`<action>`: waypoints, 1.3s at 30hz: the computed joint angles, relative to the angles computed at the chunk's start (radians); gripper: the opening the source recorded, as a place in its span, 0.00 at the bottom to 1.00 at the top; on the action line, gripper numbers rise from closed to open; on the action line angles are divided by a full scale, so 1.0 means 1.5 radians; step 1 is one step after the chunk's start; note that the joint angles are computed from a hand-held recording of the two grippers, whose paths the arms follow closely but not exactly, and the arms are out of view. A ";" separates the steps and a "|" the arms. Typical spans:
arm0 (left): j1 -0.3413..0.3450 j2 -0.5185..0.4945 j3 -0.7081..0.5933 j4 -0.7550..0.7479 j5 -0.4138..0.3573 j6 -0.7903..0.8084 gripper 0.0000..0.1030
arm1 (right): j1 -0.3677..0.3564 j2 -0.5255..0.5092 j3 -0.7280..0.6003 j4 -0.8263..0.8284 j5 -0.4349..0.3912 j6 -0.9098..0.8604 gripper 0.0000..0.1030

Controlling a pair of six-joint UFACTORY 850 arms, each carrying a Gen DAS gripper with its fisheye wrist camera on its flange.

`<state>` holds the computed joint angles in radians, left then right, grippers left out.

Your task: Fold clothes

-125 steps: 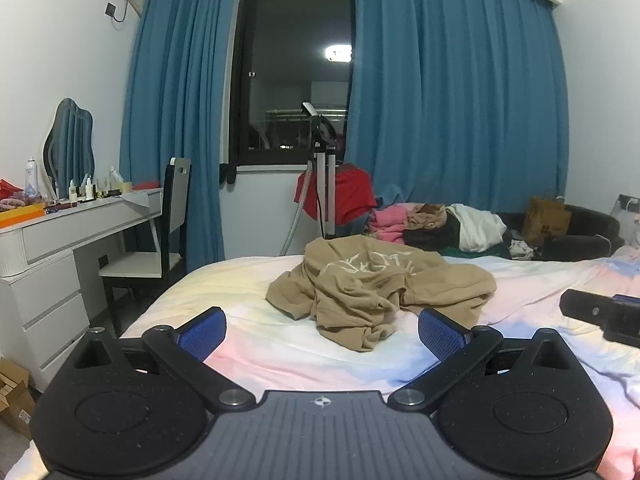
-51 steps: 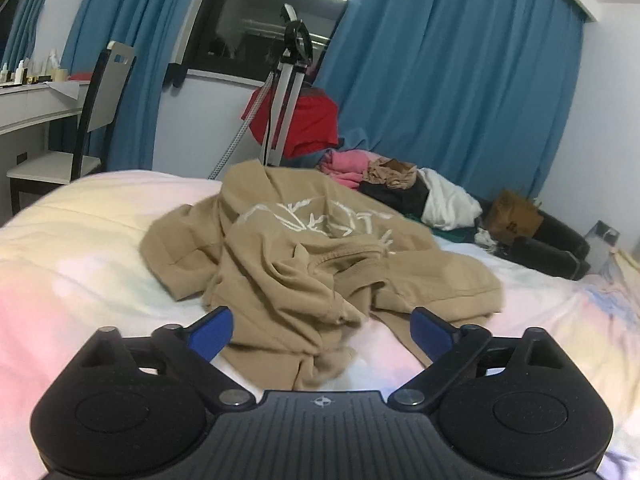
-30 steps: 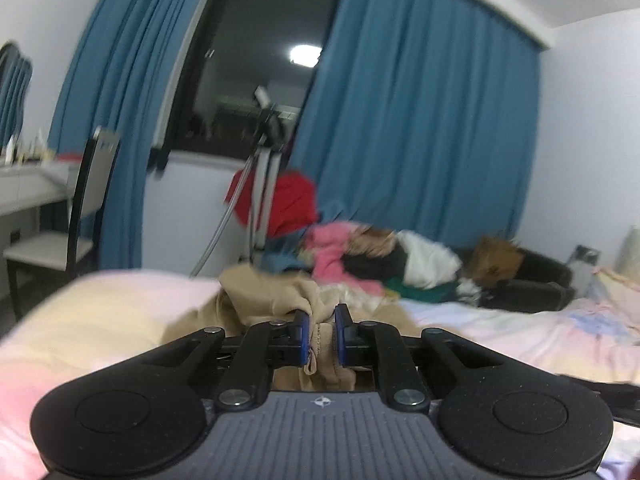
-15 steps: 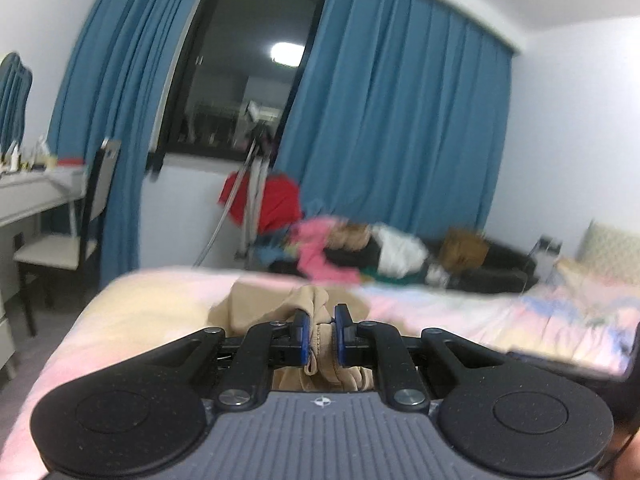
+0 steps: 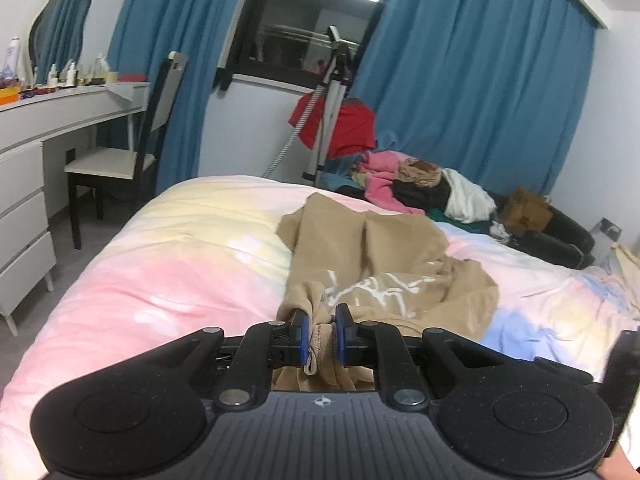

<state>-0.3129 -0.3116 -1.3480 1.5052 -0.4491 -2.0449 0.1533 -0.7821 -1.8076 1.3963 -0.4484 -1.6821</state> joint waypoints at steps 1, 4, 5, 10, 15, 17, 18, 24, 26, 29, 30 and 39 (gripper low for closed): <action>0.000 -0.002 0.000 -0.002 -0.004 0.000 0.14 | 0.006 -0.009 -0.009 -0.017 0.013 0.006 0.48; 0.006 -0.010 -0.005 -0.021 -0.009 0.021 0.14 | 0.013 -0.021 -0.016 -0.045 0.048 0.020 0.31; 0.007 -0.013 -0.007 -0.030 -0.010 0.034 0.14 | 0.011 -0.020 -0.013 -0.025 0.052 0.008 0.28; 0.004 -0.021 -0.017 -0.056 -0.018 0.098 0.18 | -0.004 0.011 0.025 0.222 0.047 -0.188 0.16; -0.011 0.007 0.013 -0.005 -0.015 0.105 0.27 | -0.020 0.035 0.053 0.372 0.013 -0.277 0.13; -0.022 0.023 0.031 0.056 -0.027 0.065 0.37 | -0.026 0.042 0.059 0.413 0.002 -0.294 0.13; -0.029 0.028 0.039 0.098 -0.038 0.042 0.40 | -0.029 0.043 0.059 0.419 -0.001 -0.285 0.13; -0.052 0.015 0.030 0.209 0.003 0.029 0.45 | -0.053 0.042 0.045 0.375 -0.032 -0.156 0.13; -0.055 -0.015 -0.003 0.146 0.057 0.095 0.45 | -0.057 0.039 0.039 0.348 -0.041 -0.114 0.13; -0.080 -0.082 -0.065 0.089 0.037 0.220 0.46 | -0.061 0.033 0.030 0.312 -0.053 -0.060 0.13; -0.089 -0.106 -0.084 0.090 0.004 0.247 0.46 | -0.061 0.033 0.029 0.312 -0.053 -0.058 0.13; -0.106 -0.233 -0.194 0.065 -0.131 0.349 0.14 | -0.065 0.013 0.000 0.252 -0.056 0.041 0.13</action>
